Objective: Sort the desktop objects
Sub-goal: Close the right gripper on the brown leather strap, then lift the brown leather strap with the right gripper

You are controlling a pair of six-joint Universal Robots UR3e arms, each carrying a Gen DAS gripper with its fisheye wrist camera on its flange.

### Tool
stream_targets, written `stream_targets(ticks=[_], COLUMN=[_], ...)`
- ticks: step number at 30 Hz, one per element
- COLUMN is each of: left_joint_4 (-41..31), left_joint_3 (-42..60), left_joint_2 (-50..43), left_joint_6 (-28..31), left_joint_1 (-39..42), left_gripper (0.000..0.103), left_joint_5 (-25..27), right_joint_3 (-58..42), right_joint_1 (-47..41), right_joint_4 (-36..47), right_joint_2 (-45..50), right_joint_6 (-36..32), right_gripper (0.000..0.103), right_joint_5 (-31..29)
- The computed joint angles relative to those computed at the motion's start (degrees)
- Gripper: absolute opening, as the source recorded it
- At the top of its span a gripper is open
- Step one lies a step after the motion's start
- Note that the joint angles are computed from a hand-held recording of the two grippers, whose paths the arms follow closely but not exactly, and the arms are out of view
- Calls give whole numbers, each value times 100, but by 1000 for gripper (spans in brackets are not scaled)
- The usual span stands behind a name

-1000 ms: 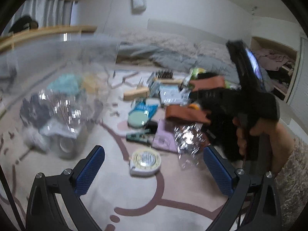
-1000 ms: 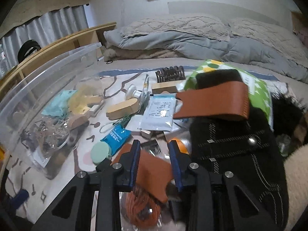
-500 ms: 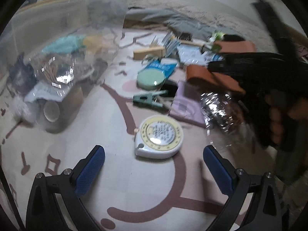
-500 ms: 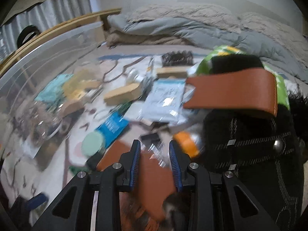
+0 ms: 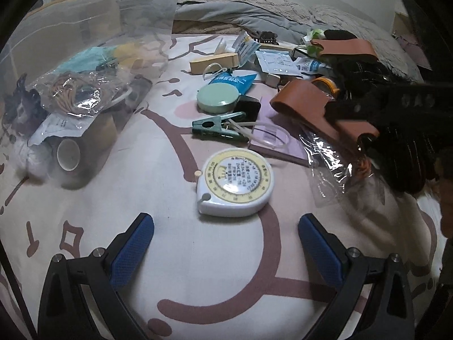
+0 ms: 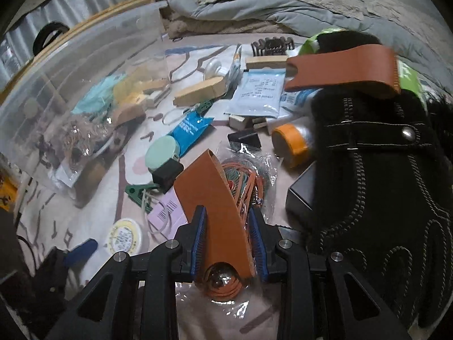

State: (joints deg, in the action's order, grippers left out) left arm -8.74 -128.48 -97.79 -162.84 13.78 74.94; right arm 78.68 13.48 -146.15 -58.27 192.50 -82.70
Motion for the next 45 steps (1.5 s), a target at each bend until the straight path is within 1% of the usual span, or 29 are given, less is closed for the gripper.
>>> stream_targets(ticks=[4, 7, 11, 14, 17, 20, 24, 28, 35, 38, 43, 45], left_joint_4=[18, 63, 33, -152, -307, -432, -653, -829, -1109, -1110, -782, -790], left_joint_3=[20, 37, 104, 238, 362, 393, 386, 435, 461, 459, 352, 251], left_joint_2=[-14, -73, -136, -158, -174, -143, -32, 76, 177, 190, 127, 228], left_joint_6=[55, 41, -2, -12, -12, -8, -23, 17, -14, 76, 344, 506], left_joint_1=[-40, -36, -35, 13, 23, 117, 339, 505, 883, 846, 428, 349], left_gripper=[103, 103, 103, 103, 103, 103, 103, 103, 103, 103, 103, 103], left_joint_5=[116, 109, 59, -63, -121, -281, -615, -684, -981, -885, -212, -103], right_joint_3=[185, -48, -670, -1151, -1309, -1235, -863, -402, -202, -1, 547, 647], right_joint_1=[-108, -204, -265, -167, -65, 67, 217, 273, 432, 449, 410, 452], right_joint_4=[-715, -873, -648, -405, -141, 183, 273, 337, 502, 483, 412, 433], right_joint_2=[-65, 137, 601, 925, 999, 888, 604, 260, 35, -114, -488, -559], right_joint_6=[285, 403, 465, 230, -60, -402, -663, -752, -793, -711, -567, -547], right_gripper=[31, 31, 31, 31, 31, 31, 31, 31, 31, 31, 31, 31], right_joint_5=[-5, 14, 37, -8, 2, 12, -109, -55, -43, -3, 176, 174])
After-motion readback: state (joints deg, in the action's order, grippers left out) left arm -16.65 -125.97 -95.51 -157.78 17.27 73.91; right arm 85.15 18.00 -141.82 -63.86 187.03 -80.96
